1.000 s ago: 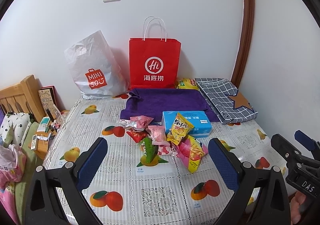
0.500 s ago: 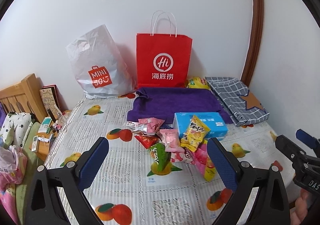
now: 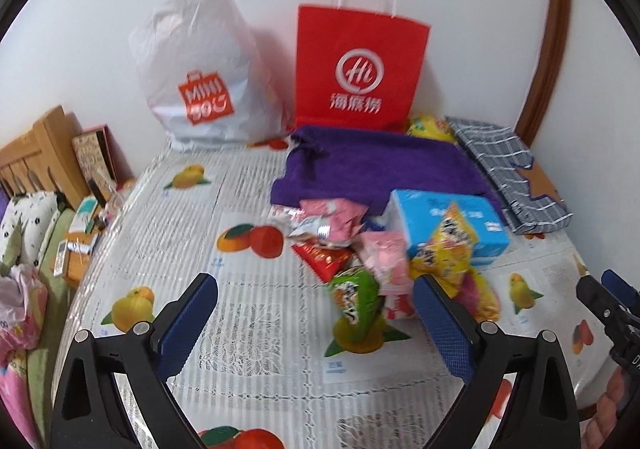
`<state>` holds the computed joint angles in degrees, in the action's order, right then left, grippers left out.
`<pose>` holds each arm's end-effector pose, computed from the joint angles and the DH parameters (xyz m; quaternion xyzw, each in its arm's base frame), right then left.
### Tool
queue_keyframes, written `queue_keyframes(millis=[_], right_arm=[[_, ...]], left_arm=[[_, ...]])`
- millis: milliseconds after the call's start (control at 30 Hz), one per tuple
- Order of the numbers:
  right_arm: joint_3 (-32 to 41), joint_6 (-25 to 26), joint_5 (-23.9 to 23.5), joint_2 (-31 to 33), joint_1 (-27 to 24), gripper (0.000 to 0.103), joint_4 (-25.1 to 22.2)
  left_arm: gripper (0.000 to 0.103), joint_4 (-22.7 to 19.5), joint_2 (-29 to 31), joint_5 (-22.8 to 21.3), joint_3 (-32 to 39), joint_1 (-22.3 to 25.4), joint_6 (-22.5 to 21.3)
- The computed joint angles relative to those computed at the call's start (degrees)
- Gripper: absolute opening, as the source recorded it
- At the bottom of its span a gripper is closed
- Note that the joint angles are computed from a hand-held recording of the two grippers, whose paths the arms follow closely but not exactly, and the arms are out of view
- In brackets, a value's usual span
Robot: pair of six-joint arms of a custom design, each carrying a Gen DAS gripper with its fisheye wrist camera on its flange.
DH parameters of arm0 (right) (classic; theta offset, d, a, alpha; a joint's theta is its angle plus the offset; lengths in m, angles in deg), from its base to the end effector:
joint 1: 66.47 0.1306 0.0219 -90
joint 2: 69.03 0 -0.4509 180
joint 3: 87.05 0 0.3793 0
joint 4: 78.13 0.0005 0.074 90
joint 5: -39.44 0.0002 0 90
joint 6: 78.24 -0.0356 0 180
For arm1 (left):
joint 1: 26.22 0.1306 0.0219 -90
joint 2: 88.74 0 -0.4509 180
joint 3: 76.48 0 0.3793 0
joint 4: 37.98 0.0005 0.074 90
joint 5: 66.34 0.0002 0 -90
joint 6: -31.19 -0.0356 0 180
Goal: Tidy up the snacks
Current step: 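Grasp the pink striped snack packet with the left tool while the right tool grasps the pink-yellow chip bag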
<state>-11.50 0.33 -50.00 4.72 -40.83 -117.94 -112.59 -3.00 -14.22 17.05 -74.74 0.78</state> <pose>0.3259 0.1555 0.5078 -0.1090 0.8922 0.1352 0.4169 0.2837 -0.2887 0.5377 -0.1543 0.9160 0.0328 0.3690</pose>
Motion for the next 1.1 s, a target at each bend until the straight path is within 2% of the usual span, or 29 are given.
queue_keyframes(millis=[233, 433, 567, 767, 867, 900, 967, 1000, 1067, 1100], right_arm=[[0.2, 0.1, -3.0, 4.4, 0.4, 0.093, 0.5], [0.4, 4.2, -6.7, 8.3, 2.8, 0.093, 2.1], [0.7, 6.8, -7.5, 11.0, 3.9, 0.093, 2.8], [2.1, 8.6, -5.8, 15.0, 5.2, 0.094, 2.2], [1.4, 9.0, -7.4, 14.8, 4.7, 0.093, 3.8], [1.4, 9.2, -7.5, 14.8, 4.5, 0.091, 3.6], [1.3, 9.8, -7.8, 14.4, 4.0, 0.08, 2.8], [1.3, 10.2, -8.6, 14.0, 3.5, 0.078, 2.4], [0.9, 10.7, -9.6, 13.1, 2.3, 0.066, 1.5], [0.9, 11.0, -10.0, 12.8, 1.7, 0.066, 0.8]], left_arm=[[0.098, 3.4, -0.5, 4.1, -3.4, 3.7, -2.2], [0.098, 6.4, -1.7, 7.4, -5.8, 6.0, -5.1], [0.098, 7.8, -2.5, 9.1, -7.4, 7.3, -5.6], [0.098, 9.1, -2.0, 11.8, -8.2, 9.3, -7.3], [0.098, 10.8, -1.4, 12.7, -7.5, 10.2, -8.9], [0.098, 11.5, -1.0, 13.2, -7.0, 10.6, -9.7], [0.098, 11.6, 0.0, 13.9, -5.7, 11.3, -10.8], [0.098, 11.7, 0.6, 14.1, -5.0, 11.6, -11.5], [0.098, 11.7, 2.6, 14.5, -3.1, 12.4, -13.6], [0.098, 11.6, 3.6, 14.5, -2.2, 12.7, -14.5]])
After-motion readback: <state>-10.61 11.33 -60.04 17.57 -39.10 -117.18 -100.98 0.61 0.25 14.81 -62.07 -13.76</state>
